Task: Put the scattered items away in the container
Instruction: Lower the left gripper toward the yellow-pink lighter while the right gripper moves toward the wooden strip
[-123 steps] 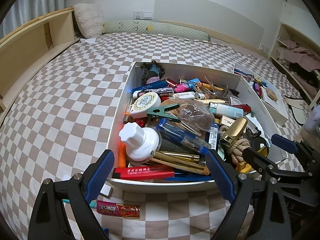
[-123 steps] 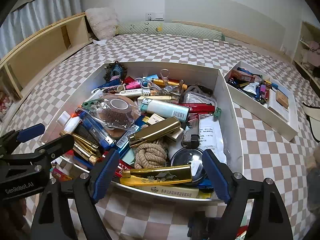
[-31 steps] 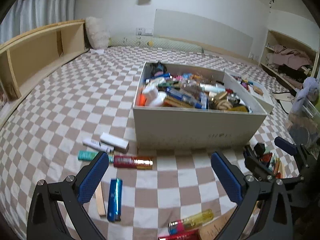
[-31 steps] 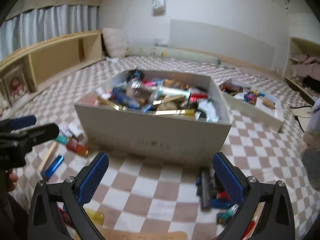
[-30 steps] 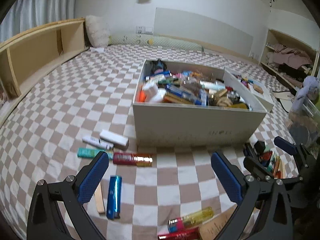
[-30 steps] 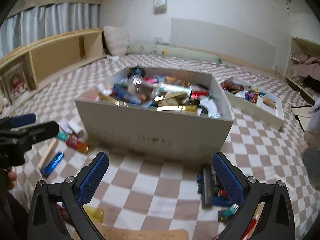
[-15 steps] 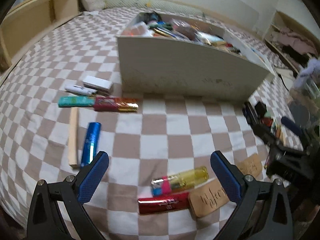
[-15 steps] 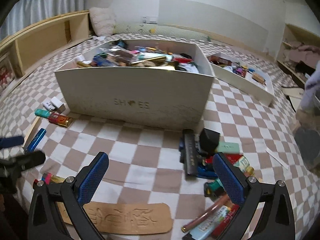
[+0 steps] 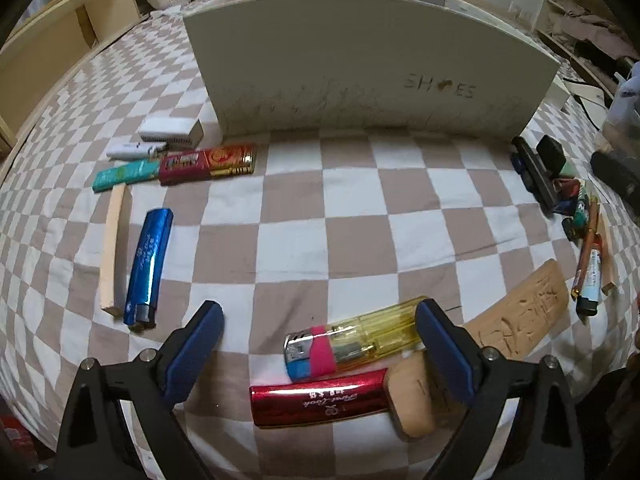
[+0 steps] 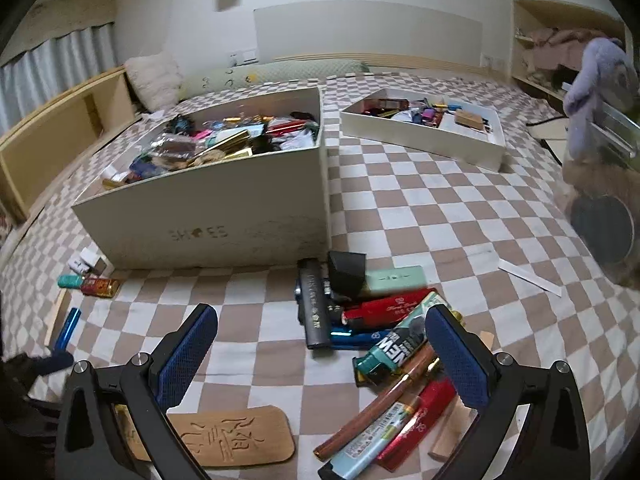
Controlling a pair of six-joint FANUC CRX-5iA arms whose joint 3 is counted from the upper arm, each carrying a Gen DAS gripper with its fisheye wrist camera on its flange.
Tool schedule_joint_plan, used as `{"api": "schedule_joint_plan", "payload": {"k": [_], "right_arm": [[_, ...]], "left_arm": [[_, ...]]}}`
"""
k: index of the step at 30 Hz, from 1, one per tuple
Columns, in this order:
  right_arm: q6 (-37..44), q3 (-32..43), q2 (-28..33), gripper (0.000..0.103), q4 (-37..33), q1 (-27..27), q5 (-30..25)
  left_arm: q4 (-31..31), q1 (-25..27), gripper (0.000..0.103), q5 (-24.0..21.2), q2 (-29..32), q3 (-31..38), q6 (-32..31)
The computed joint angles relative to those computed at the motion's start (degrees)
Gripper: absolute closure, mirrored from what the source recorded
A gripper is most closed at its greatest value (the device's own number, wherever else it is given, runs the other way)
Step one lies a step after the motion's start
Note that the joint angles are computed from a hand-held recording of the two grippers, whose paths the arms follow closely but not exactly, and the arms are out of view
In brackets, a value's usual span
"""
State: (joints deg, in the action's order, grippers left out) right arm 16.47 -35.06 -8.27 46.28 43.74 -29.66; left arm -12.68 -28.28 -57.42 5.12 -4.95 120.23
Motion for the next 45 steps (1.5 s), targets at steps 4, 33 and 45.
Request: {"api": "schedule_joint_plan", "payload": {"k": [4,33,45], "right_arm": [[-0.15,0.11,-0.20,0.000,0.43,-1.08,0.50],[20.33,5.63,-2.63,0.000,-33.25,-3.10,-0.02],[9.29,3.06,-3.61,0.000,-21.86,-2.40,-1.58]], "left_arm": [[-1.58,0.15,0.003,-1.80,-0.04,0.68,-0.56],[14.38,6.69,0.006,1.95,-5.46,-8.31,-7.70],[4.31,-1.25,0.012,0.86,-3.27,-4.08,8.33]]}}
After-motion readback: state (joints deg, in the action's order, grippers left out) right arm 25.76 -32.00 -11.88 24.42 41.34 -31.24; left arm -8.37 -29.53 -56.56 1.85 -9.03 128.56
